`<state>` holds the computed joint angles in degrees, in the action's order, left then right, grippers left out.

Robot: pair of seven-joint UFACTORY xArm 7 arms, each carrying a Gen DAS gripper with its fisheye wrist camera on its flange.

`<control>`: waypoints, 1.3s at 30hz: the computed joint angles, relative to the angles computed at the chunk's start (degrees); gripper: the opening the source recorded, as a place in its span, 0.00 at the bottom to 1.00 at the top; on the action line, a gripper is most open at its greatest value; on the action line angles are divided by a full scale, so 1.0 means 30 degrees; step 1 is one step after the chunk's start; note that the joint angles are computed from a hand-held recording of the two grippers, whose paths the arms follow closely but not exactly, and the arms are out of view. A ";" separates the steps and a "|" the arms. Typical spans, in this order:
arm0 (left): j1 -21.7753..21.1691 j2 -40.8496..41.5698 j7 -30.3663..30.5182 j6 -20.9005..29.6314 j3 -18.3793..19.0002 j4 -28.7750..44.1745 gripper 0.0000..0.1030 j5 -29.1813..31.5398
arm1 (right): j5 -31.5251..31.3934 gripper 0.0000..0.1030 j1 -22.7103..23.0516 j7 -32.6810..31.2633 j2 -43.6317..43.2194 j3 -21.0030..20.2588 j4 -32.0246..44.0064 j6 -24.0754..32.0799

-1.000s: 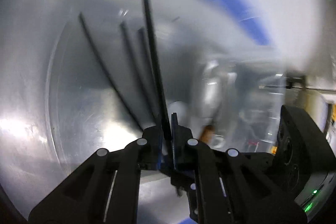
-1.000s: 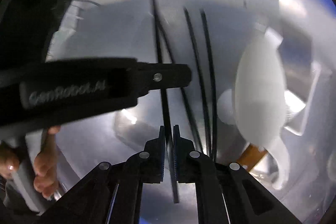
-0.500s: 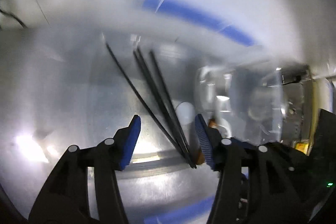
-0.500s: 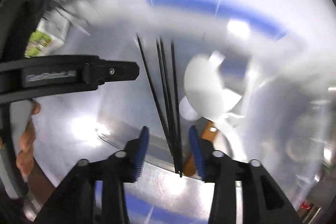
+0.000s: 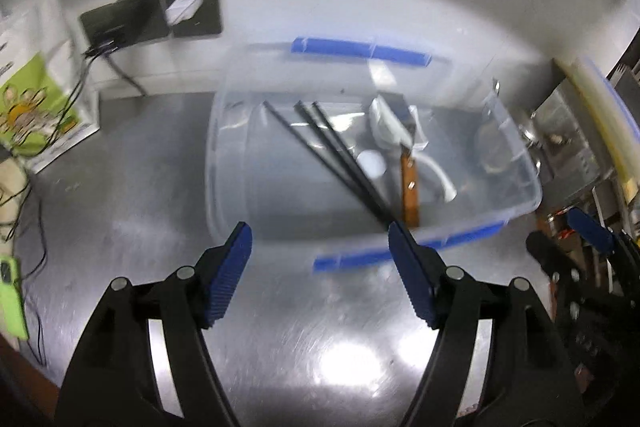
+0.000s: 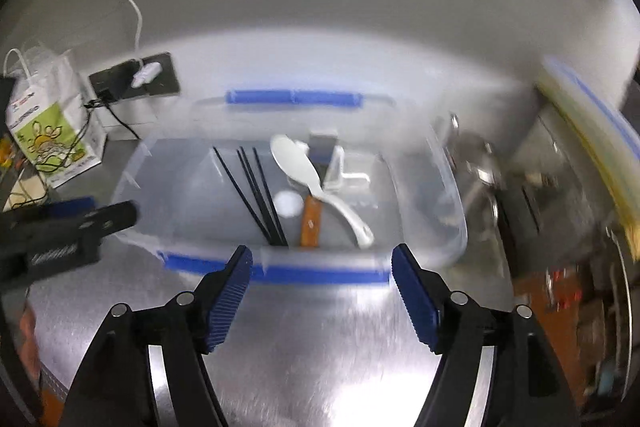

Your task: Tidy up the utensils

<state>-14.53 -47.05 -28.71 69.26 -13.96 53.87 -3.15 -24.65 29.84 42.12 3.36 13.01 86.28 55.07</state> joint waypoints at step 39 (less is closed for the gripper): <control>-0.0125 -0.2960 -0.2927 0.2200 -0.3399 -0.1240 0.93 0.2485 | -0.0696 0.95 -0.0753 0.0616 -0.3231 0.1455 -0.4351 0.0152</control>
